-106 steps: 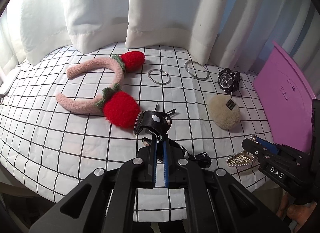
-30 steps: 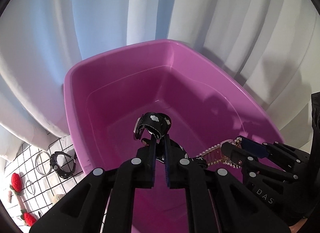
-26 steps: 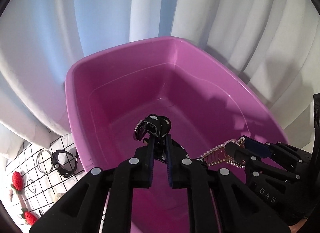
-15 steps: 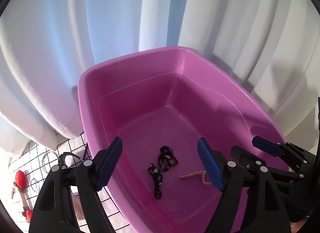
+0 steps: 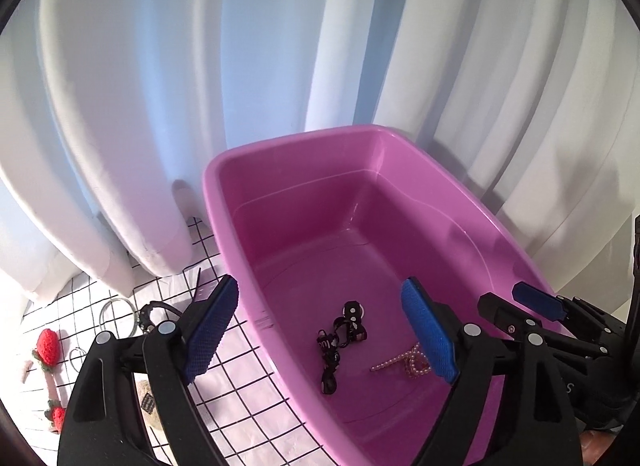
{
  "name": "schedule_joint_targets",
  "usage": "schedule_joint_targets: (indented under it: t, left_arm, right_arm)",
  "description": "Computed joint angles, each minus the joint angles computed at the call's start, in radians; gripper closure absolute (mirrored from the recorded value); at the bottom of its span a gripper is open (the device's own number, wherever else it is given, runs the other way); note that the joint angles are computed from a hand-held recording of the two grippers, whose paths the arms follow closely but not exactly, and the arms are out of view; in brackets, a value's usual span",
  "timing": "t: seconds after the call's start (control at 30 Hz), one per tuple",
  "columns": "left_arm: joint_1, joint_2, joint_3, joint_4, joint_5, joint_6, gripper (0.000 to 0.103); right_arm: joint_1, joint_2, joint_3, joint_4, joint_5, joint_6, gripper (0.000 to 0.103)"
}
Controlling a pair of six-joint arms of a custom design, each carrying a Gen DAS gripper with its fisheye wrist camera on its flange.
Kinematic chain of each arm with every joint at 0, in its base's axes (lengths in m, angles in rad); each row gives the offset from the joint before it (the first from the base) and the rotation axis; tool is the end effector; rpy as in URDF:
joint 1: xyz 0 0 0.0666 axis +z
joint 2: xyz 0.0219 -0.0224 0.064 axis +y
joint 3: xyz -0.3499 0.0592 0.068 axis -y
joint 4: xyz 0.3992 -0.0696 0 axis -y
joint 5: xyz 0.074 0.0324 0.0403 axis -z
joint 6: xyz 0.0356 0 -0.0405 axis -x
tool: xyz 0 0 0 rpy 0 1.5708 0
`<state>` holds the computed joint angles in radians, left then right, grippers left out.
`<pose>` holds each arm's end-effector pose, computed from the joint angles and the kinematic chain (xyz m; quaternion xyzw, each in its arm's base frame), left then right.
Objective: Organize jewelry
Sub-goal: 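Open both tools to drop the black clip and pearl clip into the tub, then move both tools back over the table toward the headband and pom-pom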
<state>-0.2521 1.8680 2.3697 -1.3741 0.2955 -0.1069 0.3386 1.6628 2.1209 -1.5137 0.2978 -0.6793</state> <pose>0.5868 -0.1623 0.5543 0.2155 0.9055 -0.1625 0.3275 0.5062 0.1668 0.5552 0.1994 0.9361 -0.0025 0.2899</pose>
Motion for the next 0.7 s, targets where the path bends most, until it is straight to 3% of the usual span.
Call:
schedule_joint_targets:
  t: [0.3,0.7]
  left_arm:
    - [0.066,-0.099,-0.111,0.032,0.009,0.009,0.021]
    - [0.199,-0.205,-0.237,0.067,0.037,0.025,0.021]
  right_arm:
    - [0.062,0.026,0.078,-0.021,0.021,0.004,0.046]
    - [0.169,0.147,0.274,-0.071,0.020,0.018,0.045]
